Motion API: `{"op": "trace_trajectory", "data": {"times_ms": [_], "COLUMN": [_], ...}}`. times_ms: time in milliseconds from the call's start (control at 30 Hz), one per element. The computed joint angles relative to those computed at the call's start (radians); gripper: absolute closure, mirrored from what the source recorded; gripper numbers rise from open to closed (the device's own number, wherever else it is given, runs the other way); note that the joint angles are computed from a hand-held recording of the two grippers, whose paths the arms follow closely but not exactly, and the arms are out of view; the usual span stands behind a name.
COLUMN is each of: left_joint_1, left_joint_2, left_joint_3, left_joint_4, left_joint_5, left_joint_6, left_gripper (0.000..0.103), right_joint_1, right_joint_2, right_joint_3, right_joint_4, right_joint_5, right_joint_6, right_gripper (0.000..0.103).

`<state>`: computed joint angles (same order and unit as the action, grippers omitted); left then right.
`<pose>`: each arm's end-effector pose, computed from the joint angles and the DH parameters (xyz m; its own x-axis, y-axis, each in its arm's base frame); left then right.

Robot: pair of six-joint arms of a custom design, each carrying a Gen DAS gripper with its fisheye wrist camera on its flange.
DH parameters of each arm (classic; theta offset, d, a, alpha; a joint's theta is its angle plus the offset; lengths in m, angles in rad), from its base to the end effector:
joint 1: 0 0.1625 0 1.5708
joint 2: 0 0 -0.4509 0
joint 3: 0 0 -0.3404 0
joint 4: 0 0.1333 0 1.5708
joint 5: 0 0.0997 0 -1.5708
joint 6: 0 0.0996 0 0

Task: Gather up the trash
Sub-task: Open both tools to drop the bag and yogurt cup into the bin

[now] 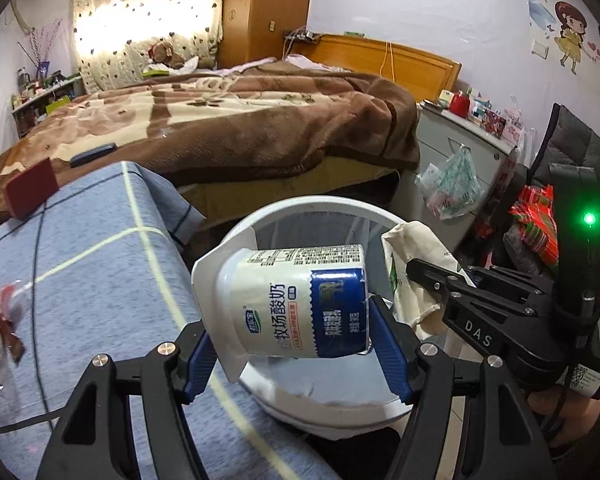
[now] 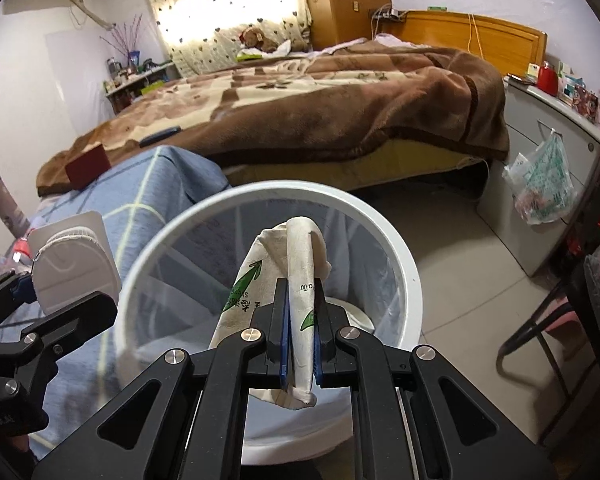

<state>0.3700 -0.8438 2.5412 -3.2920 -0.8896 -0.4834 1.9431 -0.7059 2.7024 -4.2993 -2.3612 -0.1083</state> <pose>-0.2631 -0.3123 0.0867 -0.6943 0.4684 -0.5463 0.6882 0.6542 -0.3137 0.1759 -0.2787 0.1595 -0.7940 0.1105 0.5977 -0.3585 0.7090 -0.6073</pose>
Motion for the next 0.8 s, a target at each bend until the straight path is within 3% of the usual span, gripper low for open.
{"op": "trace_trajectory", "data": {"times_ms": [367, 533, 667, 800], "left_joint_1": [0.026, 0.025, 0.021, 0.020], "left_joint_2": [0.022, 0.019, 0.013, -0.006], "left_joint_3": [-0.017, -0.018, -0.011, 0.001], "left_joint_4": [-0.006, 0.007, 0.006, 0.006], "left_joint_5": [-0.030, -0.016, -0.006, -0.008], "left_joint_6": [0.018, 0.004, -0.005, -0.019], "left_gripper": [0.031, 0.024, 0.023, 0.023], "right_joint_1": [-0.051, -0.041, -0.033, -0.028], "right_joint_2": [-0.014, -0.006, -0.007, -0.009], "right_joint_3": [0.023, 0.020, 0.020, 0.018], "right_joint_4": [0.005, 0.006, -0.003, -0.014], "right_joint_5": [0.027, 0.016, 0.004, 0.003], "right_joint_6": [-0.011, -0.024, -0.029, -0.028], "right_gripper": [0.092, 0.088, 0.057, 0.053]}}
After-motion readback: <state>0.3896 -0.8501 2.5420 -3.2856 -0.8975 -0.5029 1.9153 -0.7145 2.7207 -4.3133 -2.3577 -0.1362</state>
